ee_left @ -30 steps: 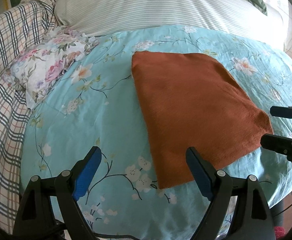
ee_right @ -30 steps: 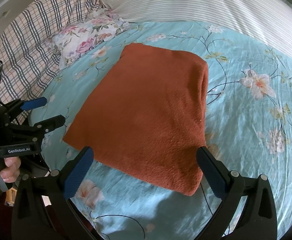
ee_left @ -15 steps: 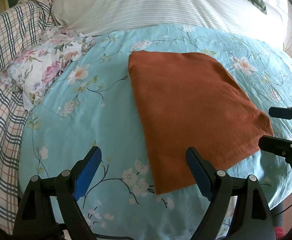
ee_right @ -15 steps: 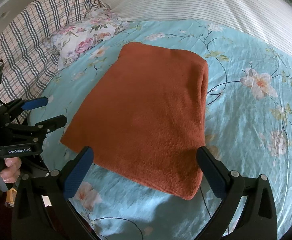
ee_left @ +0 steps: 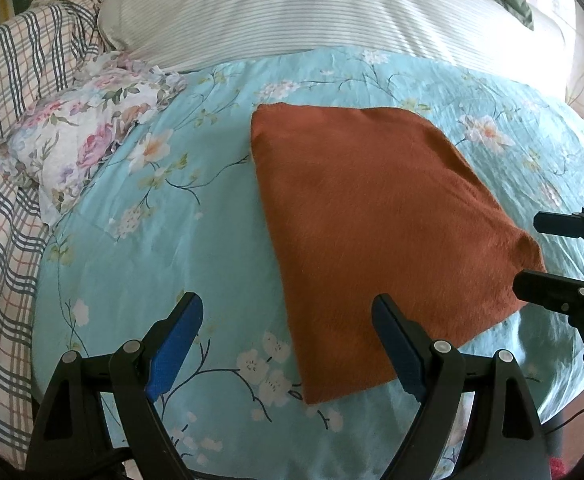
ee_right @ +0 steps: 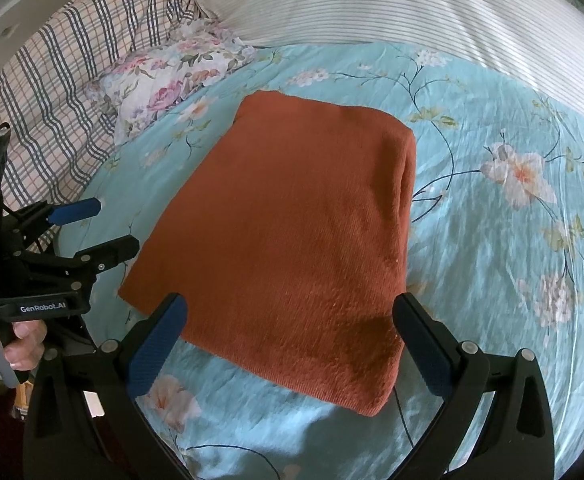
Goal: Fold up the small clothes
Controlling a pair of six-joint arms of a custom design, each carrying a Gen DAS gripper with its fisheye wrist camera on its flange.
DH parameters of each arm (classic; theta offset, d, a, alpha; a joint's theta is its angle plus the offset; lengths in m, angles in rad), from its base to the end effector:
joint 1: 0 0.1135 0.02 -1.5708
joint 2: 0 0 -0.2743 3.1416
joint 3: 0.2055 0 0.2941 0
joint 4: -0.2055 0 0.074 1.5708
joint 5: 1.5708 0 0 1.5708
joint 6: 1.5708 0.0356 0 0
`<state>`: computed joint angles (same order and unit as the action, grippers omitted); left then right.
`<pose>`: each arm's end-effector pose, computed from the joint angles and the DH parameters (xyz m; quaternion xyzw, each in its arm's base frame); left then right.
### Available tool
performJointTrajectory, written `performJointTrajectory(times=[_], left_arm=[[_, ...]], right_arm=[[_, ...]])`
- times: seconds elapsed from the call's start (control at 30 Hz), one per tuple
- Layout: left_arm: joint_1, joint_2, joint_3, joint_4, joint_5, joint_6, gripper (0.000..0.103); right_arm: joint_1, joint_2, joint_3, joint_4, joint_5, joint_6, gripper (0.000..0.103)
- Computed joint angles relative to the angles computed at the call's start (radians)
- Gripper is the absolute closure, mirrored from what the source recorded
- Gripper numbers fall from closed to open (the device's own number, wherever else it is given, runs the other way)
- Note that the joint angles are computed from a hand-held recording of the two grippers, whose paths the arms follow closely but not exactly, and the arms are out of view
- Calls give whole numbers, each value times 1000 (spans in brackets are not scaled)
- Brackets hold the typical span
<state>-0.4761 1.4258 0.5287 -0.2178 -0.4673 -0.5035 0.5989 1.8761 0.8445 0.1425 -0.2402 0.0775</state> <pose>0.2326 -0.1019 0.1024 -0.0653 0.9469 0.0956 0.3001 0.3010 0.2157 0.0746 -0.2799 0.8937 0.2166 0.2756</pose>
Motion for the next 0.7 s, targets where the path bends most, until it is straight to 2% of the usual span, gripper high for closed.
performJointTrajectory(times=[0.7], left_arm=[[37,42,36,24,16,28,16]], right_arm=[[-28,21,36,-15,-21,-4,1]])
